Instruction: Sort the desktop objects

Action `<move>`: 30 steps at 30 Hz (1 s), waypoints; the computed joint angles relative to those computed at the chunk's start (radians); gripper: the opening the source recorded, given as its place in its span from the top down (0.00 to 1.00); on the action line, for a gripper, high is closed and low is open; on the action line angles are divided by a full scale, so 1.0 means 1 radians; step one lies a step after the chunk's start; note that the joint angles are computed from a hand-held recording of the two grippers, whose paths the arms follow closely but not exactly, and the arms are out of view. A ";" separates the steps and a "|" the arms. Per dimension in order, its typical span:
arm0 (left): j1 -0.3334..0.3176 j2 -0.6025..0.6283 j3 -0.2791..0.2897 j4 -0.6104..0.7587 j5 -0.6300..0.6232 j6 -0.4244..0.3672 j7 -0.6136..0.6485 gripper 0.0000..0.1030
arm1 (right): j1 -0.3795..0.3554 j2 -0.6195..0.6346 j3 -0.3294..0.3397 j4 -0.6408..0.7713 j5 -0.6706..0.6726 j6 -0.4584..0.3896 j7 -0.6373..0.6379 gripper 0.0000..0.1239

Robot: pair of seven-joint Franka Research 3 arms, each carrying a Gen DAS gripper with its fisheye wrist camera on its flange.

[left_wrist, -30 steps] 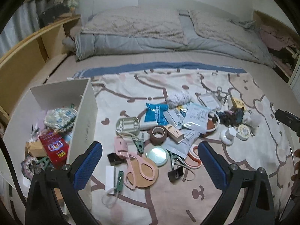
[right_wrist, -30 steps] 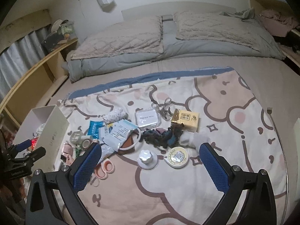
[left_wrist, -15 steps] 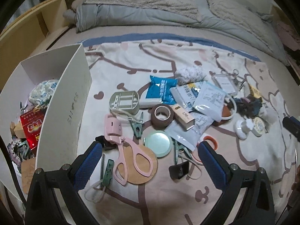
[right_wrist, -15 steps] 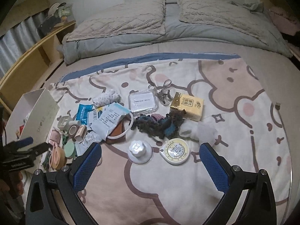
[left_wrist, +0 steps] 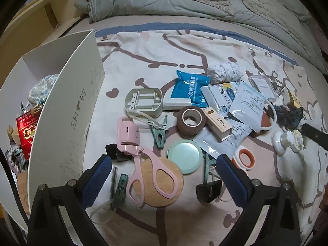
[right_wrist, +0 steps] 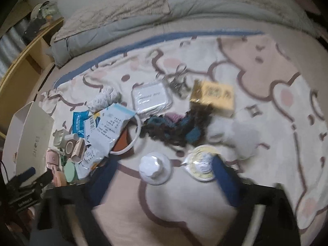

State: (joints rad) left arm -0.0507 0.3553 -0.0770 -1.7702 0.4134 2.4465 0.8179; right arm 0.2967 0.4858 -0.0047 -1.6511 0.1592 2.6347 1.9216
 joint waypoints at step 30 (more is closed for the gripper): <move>0.081 0.034 -0.020 0.011 -0.220 -0.033 0.057 0.20 | 0.007 0.108 0.027 0.117 -0.015 -0.152 -0.183 0.67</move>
